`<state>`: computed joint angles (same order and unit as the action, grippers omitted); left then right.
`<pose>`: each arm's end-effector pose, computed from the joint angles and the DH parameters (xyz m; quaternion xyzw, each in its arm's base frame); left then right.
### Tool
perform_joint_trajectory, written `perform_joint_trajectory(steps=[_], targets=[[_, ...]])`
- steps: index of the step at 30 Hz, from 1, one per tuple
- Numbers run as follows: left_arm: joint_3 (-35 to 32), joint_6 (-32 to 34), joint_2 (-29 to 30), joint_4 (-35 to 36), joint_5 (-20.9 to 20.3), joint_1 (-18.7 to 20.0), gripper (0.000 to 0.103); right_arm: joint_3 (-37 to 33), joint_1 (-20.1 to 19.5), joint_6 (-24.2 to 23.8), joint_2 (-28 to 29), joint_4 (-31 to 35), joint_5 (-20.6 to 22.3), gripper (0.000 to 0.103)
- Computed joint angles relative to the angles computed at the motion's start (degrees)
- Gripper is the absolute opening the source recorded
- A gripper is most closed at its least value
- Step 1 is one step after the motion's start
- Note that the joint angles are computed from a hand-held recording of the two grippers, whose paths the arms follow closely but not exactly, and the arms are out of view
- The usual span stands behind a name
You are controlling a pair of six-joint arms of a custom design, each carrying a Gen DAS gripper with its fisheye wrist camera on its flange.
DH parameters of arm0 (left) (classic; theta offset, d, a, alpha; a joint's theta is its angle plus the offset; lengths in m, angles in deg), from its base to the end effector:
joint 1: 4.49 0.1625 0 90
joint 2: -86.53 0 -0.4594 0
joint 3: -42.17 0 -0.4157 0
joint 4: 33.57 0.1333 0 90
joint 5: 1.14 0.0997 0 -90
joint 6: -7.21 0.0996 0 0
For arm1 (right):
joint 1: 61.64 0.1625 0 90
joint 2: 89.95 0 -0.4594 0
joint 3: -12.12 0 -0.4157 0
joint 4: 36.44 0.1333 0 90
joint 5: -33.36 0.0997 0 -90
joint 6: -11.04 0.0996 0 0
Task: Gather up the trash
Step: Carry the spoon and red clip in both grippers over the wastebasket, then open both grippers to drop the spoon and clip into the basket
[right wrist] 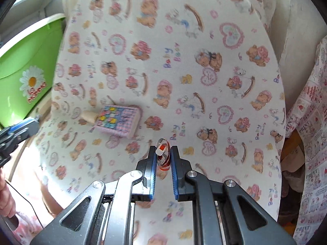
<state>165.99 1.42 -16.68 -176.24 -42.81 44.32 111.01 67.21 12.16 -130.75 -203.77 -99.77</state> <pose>-0.1096 -0.4406 0.4602 0.1589 0.8698 -0.3879 0.2604 0.4808 -0.4930 0.0740 0.2384 -0.8875 0.2699 0.2874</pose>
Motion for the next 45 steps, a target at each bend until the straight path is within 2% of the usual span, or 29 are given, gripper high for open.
perform_joint_trajectory(steps=[3,7,11,12,15,19,24,27,34,38,42,45], targets=[[2.5,-3.1,-3.1,3.4,2.0,-2.6,0.035,1.9,1.8,-2.0,-0.9,-0.9,0.3,0.014],[4.5,-9.1,-7.4,10.0,1.1,-5.3,0.035,4.7,3.1,3.1,-3.1,1.7,3.1,0.014],[5.3,-13.7,-10.0,16.3,-0.6,-7.2,0.035,7.9,4.6,6.7,-4.8,1.6,4.2,0.014],[5.1,-14.7,-10.3,17.7,-2.3,-7.2,0.035,8.6,4.9,7.4,-5.2,1.5,4.6,0.014],[4.2,-15.7,-11.1,20.1,-11.0,-5.6,0.035,10.6,5.9,8.7,-6.3,1.8,5.6,0.014],[4.7,-19.0,-11.9,24.0,-14.9,-5.7,0.035,12.4,6.7,9.8,-7.0,3.2,6.4,0.014],[4.6,-23.1,-10.3,28.4,-21.2,-1.9,0.035,13.1,6.3,11.7,-7.0,8.0,9.4,0.014],[3.8,-24.6,-8.1,29.8,-25.2,1.6,0.035,12.3,5.7,12.6,-6.3,13.7,11.0,0.014],[3.3,-27.9,-4.4,31.8,-30.1,8.3,0.035,12.1,2.2,17.1,-5.3,19.9,15.8,0.014],[2.9,-29.1,-3.5,32.7,-31.9,10.5,0.035,12.1,0.8,18.9,-4.4,22.0,17.8,0.014],[2.8,-29.7,-2.6,34.7,-29.9,10.3,0.035,11.6,0.4,19.7,-2.7,23.8,17.2,0.014],[3.1,-30.3,-2.1,35.0,-30.0,11.2,0.035,11.6,0.2,20.8,-1.9,24.2,17.2,0.014]])
